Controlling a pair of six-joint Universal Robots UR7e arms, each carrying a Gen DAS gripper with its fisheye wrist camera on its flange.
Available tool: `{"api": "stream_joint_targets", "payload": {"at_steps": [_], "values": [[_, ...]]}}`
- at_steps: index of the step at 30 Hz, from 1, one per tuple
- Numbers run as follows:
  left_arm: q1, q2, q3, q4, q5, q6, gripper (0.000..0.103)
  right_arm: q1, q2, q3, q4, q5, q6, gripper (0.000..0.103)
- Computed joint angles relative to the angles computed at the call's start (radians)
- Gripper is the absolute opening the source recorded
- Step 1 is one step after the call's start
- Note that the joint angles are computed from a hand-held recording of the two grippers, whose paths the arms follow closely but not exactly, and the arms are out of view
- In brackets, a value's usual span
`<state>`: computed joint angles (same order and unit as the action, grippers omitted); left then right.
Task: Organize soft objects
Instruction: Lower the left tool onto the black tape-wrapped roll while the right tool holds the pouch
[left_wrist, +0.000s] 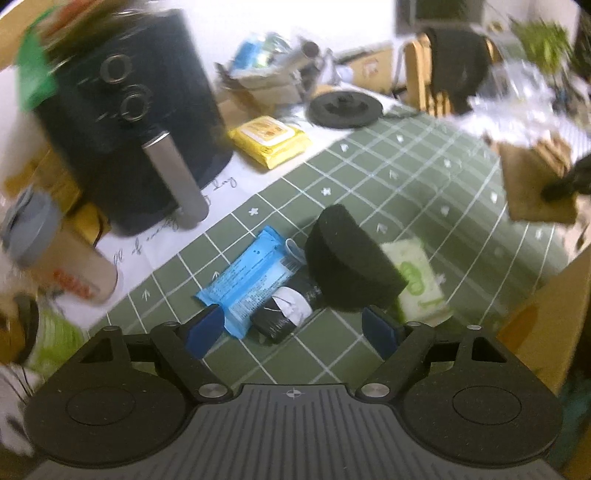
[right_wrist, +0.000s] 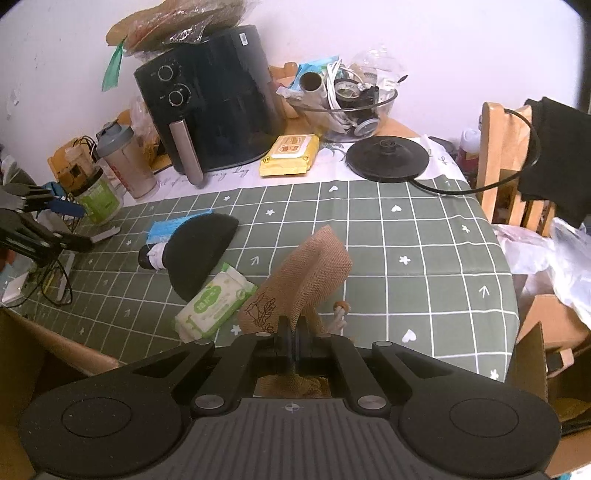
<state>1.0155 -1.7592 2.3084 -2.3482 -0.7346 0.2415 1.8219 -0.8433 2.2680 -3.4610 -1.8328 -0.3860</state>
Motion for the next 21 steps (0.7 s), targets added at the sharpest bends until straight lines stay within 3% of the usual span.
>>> {"api": "stream_joint_targets", "payload": {"at_steps": [13, 21], "values": [[0.154, 0.243, -0.087, -0.101, 0.006, 0.302, 0.058, -0.003, -0.04, 0.069, -0.041, -0.009, 0.058, 0.004], [0.21, 0.331, -0.15, -0.063, -0.017, 0.422, 0.055, -0.009, -0.056, 0.108, -0.048, -0.003, 0.125, 0.004]]}}
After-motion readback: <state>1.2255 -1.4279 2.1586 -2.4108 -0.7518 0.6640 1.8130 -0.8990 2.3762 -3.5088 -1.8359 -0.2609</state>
